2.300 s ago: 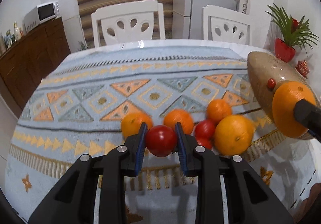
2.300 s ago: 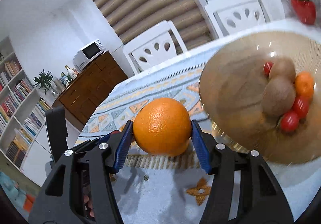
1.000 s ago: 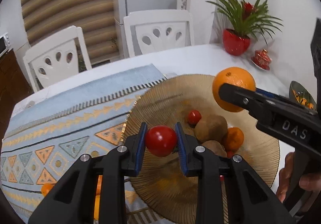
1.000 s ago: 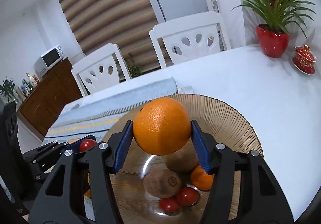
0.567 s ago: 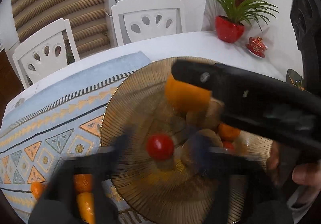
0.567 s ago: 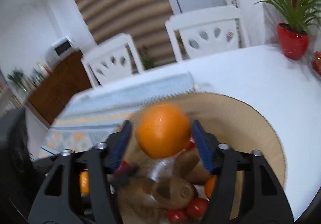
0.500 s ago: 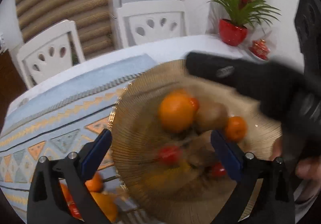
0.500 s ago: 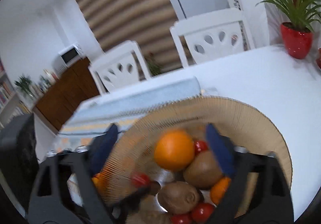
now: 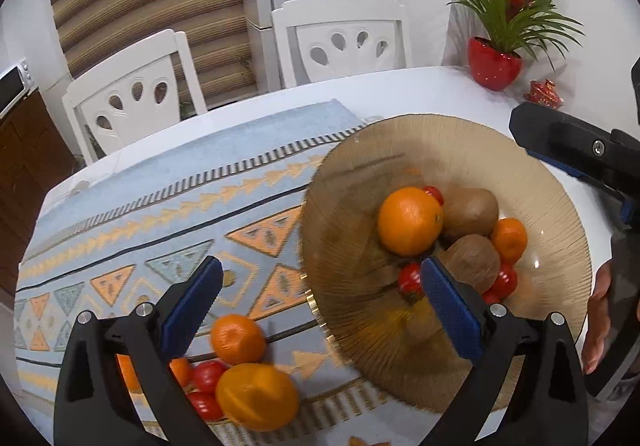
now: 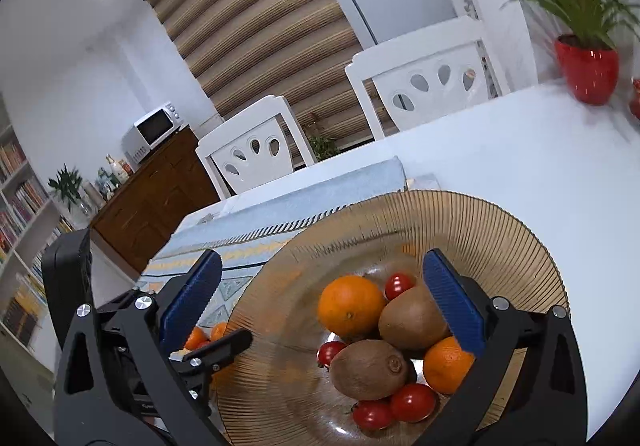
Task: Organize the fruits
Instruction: 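Withdraw both grippers from the bowl back over the fruit row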
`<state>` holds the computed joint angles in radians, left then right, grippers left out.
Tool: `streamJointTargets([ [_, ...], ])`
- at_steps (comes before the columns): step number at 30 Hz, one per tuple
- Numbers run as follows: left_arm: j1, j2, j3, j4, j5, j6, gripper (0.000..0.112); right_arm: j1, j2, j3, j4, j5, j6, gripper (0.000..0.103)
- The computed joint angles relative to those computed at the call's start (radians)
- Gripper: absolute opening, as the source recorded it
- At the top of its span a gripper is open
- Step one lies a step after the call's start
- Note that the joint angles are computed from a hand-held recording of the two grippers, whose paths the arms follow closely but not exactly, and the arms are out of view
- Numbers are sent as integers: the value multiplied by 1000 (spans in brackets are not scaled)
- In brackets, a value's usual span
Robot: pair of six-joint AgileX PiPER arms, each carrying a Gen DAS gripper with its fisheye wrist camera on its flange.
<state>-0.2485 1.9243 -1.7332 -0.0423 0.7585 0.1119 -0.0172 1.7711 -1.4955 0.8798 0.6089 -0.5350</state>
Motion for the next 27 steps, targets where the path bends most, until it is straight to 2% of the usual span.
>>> streamJointTargets([
  [4, 51, -47, 66, -32, -17, 53, 98, 43, -13, 8, -56, -20, 24, 100],
  [6, 83, -70, 100, -41, -25, 75, 98, 58, -17, 16, -19, -14, -25, 100],
  [10, 183, -127, 165, -105, -30, 153, 98, 148, -33, 54, -87, -133, -78, 100],
  [12, 238, -144, 183, -143, -26, 203, 98, 186, -45, 59, -162, -164, 9, 100],
  [15, 322, -154, 191, -180, -25, 251, 98, 225, -76, 70, -157, -149, 43, 100],
  [19, 429, -152, 188, -272, -8, 328, 98, 352, -104, 58, -374, -137, 291, 100],
  [21, 464, -145, 191, -280, -17, 354, 98, 388, -98, 47, -390, -117, 342, 100],
  [24, 492, -137, 207, -262, -46, 371, 98, 468, -67, 29, -512, -114, 512, 100],
  [27, 530, -107, 212, -283, -52, 425, 98, 513, -32, 18, -526, -114, 565, 100],
])
